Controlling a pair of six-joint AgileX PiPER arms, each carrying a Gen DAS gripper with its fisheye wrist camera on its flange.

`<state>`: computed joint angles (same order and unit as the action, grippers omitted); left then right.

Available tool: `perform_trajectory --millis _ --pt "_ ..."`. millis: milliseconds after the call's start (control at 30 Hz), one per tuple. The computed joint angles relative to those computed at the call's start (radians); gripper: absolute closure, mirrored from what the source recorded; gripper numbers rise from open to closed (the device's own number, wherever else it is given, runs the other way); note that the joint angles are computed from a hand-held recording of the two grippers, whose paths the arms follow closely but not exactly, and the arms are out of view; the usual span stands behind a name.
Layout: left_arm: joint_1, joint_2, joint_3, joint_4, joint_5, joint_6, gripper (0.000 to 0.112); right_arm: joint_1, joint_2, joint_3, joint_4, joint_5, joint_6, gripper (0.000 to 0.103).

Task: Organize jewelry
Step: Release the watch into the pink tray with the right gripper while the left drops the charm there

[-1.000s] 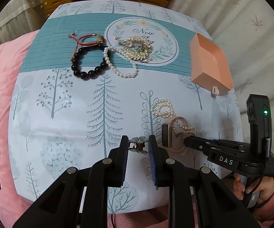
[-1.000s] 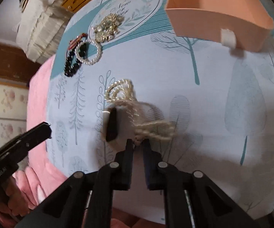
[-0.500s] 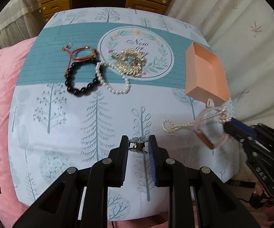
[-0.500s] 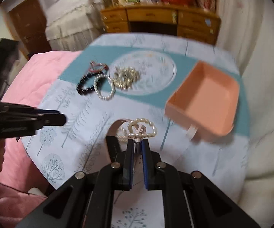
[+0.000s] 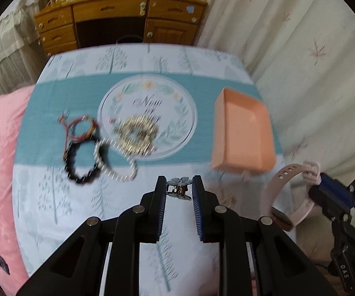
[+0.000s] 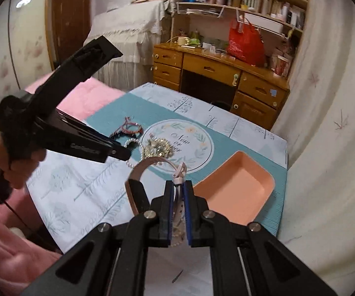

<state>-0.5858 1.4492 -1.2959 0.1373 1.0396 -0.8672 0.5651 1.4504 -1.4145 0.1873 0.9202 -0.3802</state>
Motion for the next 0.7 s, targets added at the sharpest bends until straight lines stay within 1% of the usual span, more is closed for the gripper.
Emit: perform_trajectory --millis 167,333,433,567,600,667,700 --pt "-0.003 0.116 -0.147 0.007 -0.008 0.004 0.094 -0.117 0.058 -0.047 0.121 0.009 -0.071 0.096" --pt "-0.012 0.257 -0.317 -0.011 -0.006 0.035 0.094 -0.202 0.112 -0.069 0.18 0.011 -0.121 0.095" --pt "-0.015 0.362 -0.455 -0.032 0.028 0.071 0.094 -0.253 0.167 -0.092 0.215 0.026 -0.13 0.095" --pt "-0.017 0.488 -0.633 -0.067 0.067 0.12 0.093 -0.288 0.219 -0.103 0.242 0.03 -0.142 0.095" --pt "-0.018 0.529 -0.697 -0.076 0.086 0.135 0.094 -0.297 0.231 -0.107 0.248 0.033 -0.141 0.095" --pt "-0.019 0.571 -0.758 -0.089 0.096 0.152 0.093 -0.32 0.26 -0.12 0.279 0.05 -0.141 0.092" --pt "-0.016 0.606 -0.814 -0.103 0.109 0.166 0.093 -0.335 0.277 -0.129 0.306 0.062 -0.146 0.092"
